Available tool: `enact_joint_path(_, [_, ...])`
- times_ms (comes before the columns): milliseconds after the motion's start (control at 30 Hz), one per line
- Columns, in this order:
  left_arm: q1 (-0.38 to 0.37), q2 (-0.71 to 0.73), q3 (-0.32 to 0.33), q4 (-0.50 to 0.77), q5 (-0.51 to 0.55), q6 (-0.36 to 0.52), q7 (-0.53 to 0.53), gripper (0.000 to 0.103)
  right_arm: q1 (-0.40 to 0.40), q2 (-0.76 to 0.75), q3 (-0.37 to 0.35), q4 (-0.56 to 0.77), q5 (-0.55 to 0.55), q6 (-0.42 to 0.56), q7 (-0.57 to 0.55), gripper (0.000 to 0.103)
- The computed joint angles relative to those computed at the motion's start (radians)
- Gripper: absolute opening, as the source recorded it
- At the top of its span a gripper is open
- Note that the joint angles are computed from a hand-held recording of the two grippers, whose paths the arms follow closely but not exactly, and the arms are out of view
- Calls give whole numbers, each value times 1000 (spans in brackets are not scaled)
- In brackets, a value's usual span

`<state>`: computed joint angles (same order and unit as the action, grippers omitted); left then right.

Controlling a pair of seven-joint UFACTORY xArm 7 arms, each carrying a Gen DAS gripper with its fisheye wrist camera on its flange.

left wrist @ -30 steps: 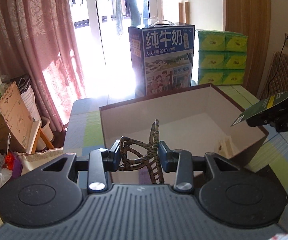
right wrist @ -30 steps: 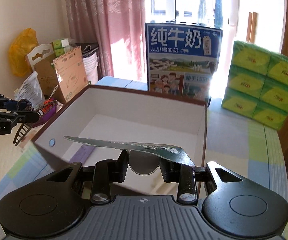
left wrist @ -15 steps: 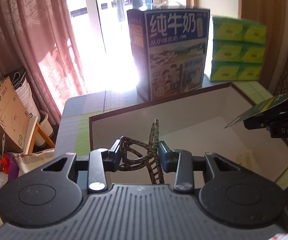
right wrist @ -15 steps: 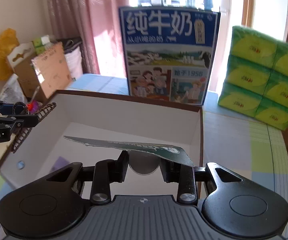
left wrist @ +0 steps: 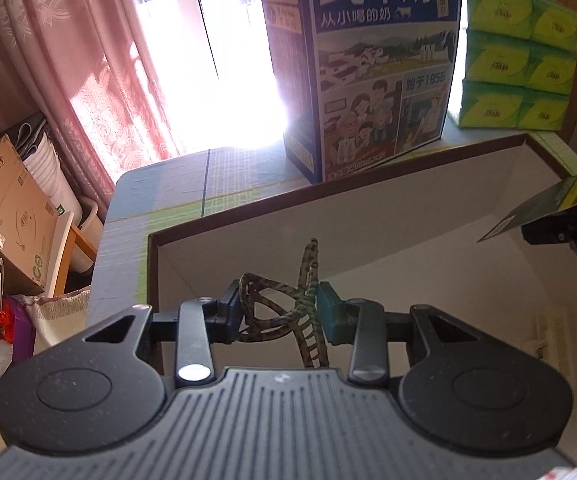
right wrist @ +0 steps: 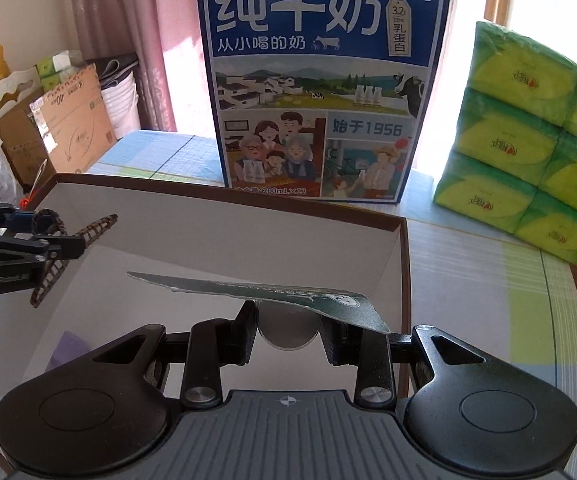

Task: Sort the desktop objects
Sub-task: 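Lift and carry the cord and green card over the brown box, then open both tools to drop the cord and card into the box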

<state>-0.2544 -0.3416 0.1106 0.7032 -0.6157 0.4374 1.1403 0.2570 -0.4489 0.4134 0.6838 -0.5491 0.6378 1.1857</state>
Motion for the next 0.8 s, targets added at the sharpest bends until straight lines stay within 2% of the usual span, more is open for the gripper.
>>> enact_joint_path(267, [-12,48,-14,6,-23,-49,6,33,-1,14,-11,-13,-3,-8,0,31])
enact_joint_path(567, [-10,55,-22,12,-38,-44,21,40,-7,18,-20,-21,-4,-26,-3,31])
enact_joint_path(700, [-8,52,-18,19,-48,-37,27,41,-26,20,-9,-25,-37,-40,22,31])
enact_joint_path(800, [-6,49,-18,19,-53,-38,30,47,-45,18,5,-26,-77,-52,53,34])
